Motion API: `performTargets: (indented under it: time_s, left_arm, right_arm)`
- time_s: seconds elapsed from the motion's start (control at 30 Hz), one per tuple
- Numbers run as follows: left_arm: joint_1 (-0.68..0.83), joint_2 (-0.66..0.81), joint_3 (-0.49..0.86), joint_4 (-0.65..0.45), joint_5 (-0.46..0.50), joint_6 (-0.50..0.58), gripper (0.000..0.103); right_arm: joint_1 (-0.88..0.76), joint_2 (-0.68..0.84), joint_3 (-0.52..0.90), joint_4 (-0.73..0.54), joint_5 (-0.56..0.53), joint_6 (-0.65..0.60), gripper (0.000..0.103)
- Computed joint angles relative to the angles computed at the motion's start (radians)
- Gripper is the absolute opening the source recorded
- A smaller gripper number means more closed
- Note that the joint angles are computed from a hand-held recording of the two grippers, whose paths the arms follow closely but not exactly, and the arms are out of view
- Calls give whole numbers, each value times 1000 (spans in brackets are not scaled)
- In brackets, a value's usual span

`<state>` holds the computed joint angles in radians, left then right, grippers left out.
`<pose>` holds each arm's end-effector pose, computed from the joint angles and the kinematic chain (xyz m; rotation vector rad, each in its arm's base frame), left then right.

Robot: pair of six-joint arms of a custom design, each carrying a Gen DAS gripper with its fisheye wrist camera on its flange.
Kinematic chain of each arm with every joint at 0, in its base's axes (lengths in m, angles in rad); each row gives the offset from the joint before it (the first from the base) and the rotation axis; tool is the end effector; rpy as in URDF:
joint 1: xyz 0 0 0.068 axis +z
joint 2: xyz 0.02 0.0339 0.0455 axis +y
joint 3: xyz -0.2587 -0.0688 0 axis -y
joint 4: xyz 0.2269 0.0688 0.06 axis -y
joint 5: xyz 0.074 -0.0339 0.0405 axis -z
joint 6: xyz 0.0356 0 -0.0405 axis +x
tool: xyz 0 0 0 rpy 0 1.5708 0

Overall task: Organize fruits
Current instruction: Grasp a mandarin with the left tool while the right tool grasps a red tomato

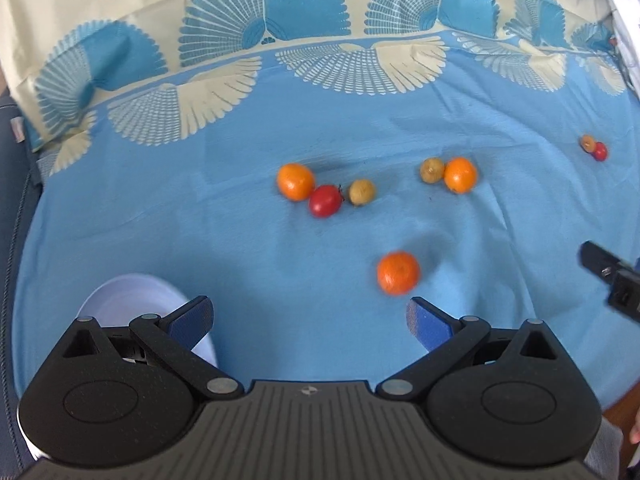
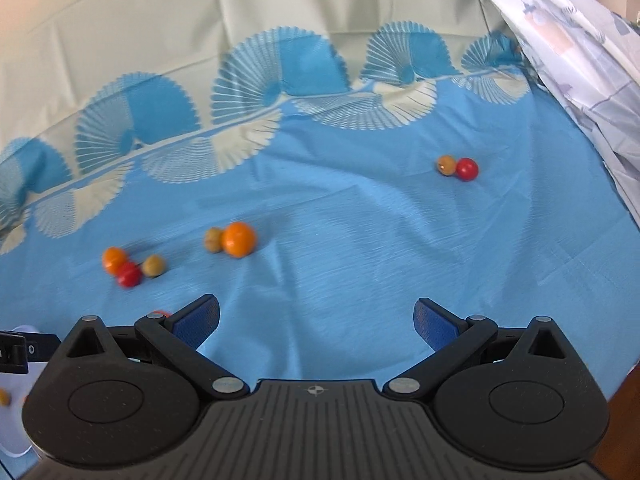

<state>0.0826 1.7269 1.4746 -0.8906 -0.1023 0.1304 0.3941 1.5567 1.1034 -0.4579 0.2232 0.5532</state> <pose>0.3389 0.0317 0.2710 0.0348 2.7199 0.2013 0.2922 0.1130 0.2408 0.2888 2.4386 0.1384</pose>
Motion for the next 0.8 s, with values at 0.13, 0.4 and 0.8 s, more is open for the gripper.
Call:
performTargets:
  time_s: [0.13,0.4,0.8]
  left_arm:
    - [2,131,65,65,-44,-4,103]
    - [61,399,302,114,-55,15,103]
    - [120,708,763,-127,88,-117,99]
  right_arm:
    - [-113,122,26,92,-5,-44,102]
    - [-312,443,212,204,13,-75,102]
    - [-386,680,415,285,58,-106,98]
